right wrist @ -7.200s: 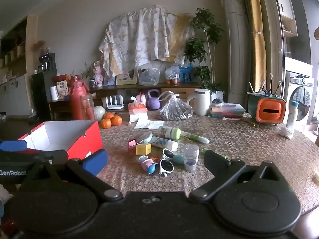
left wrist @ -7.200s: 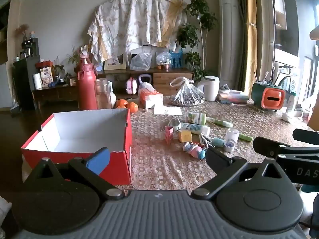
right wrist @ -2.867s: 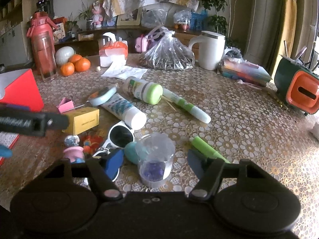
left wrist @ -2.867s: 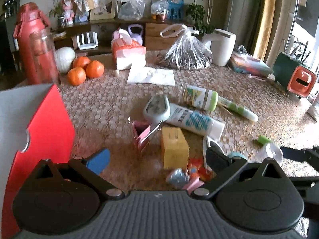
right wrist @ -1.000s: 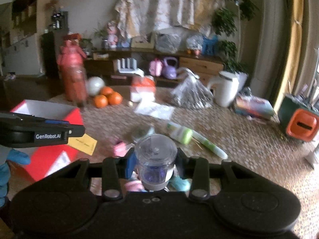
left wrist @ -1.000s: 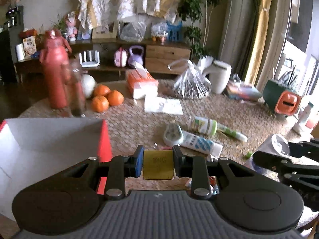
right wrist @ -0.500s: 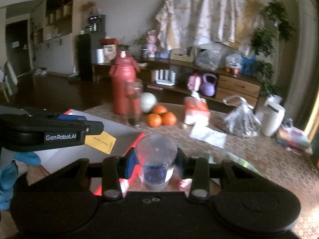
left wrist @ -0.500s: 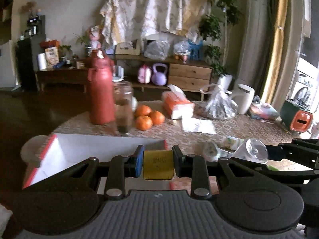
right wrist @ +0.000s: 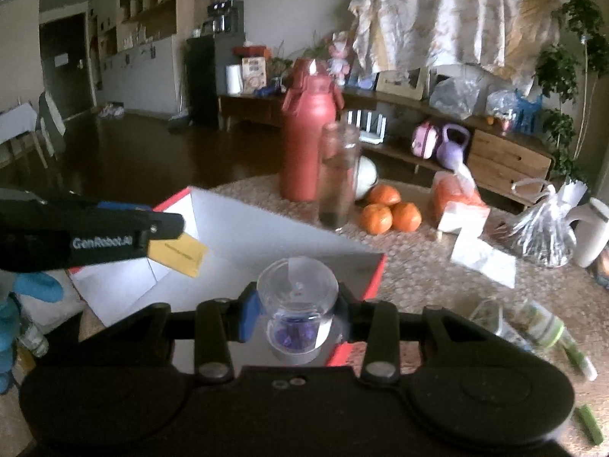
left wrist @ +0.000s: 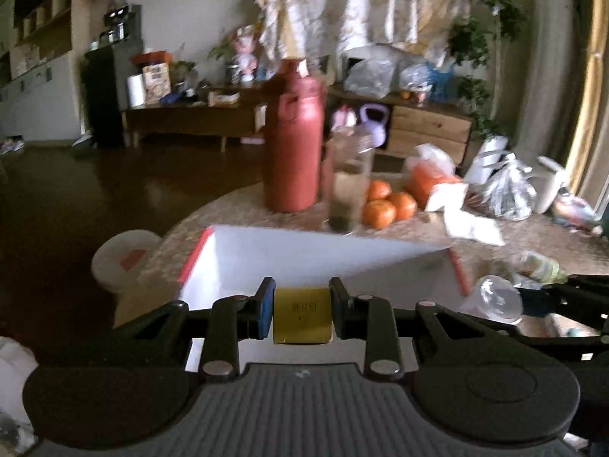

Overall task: Organize rigid objects
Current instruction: 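Carry the yellow block and clear cup into the shoebox and open both tools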

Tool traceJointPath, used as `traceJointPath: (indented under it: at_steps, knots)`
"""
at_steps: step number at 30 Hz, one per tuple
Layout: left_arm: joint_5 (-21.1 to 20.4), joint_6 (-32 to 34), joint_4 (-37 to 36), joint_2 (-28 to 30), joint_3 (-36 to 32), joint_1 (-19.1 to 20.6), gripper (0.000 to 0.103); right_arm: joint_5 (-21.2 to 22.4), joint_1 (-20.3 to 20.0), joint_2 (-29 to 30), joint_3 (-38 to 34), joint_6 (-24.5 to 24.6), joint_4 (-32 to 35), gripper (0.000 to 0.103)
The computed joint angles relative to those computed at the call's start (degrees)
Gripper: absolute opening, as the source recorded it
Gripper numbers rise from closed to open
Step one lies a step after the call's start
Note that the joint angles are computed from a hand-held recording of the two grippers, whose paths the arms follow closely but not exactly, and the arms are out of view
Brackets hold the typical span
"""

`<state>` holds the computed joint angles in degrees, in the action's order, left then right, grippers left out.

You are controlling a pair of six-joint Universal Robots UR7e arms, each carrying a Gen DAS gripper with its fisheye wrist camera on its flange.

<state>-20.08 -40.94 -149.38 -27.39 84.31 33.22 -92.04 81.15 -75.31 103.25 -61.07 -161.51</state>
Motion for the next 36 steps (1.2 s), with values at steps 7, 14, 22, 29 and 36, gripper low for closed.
traceJointPath:
  at_steps: [7,14,22,29,36]
  knots:
    - [0.0,-6.5,8.0,-2.0,2.2,2.7,0.029,-4.8,0.9,3.8,0.7,0.0,-3.0,0.040]
    - [-0.9,-8.0,12.0,-1.7,1.5,4.5,0.029,-8.7,1.5,6.4,0.6,0.1,-5.0,0.040]
    - [-3.1,-5.7,11.8,-1.3,1.3,5.8,0.029,-10.2,1.7,7.7,1.2,-2.1,-7.3,0.041]
    - [-4.8,-5.5,13.6,-1.1,0.8,6.1,0.030,-11.4,2.0,7.9,1.4,-2.9,-8.2,0.042]
    - [-5.7,-8.1,17.1,-1.4,0.4,5.7,0.030,-9.6,1.8,5.8,2.7,-2.8,-7.0,0.059]
